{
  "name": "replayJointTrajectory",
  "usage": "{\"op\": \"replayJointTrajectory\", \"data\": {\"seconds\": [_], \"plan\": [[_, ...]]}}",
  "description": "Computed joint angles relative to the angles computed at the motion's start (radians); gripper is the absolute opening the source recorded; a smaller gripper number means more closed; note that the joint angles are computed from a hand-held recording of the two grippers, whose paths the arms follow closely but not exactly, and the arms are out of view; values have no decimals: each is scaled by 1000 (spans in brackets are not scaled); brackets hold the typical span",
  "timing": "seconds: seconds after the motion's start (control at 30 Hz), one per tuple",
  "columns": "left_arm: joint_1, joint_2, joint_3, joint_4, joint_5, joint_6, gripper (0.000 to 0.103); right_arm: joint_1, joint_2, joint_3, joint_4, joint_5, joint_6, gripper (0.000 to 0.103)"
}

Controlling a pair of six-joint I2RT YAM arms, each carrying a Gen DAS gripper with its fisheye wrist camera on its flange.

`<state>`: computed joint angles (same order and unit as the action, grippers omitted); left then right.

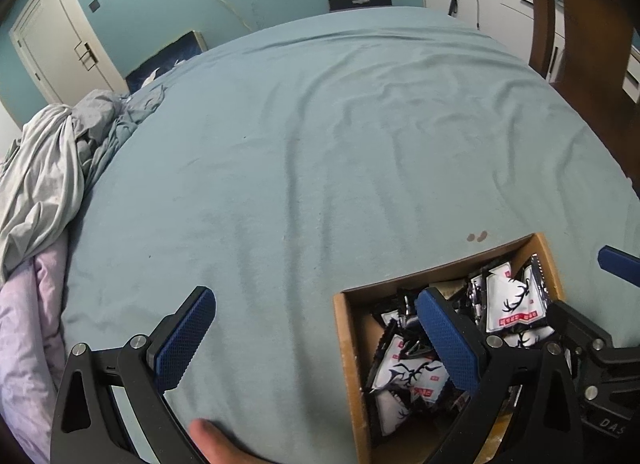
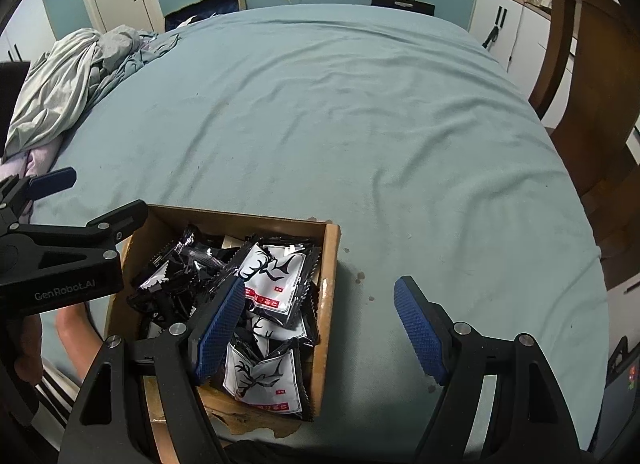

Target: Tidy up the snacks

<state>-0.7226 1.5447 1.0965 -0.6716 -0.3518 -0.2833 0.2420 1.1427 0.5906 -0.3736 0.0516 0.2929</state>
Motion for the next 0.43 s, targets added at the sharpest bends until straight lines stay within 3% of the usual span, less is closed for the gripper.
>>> {"op": "replayJointTrajectory", "data": {"seconds": [0.43], "plan": [[-7,45,37,-15,44,1,103,-34,61,35,-9,-33,-10,76]]}}
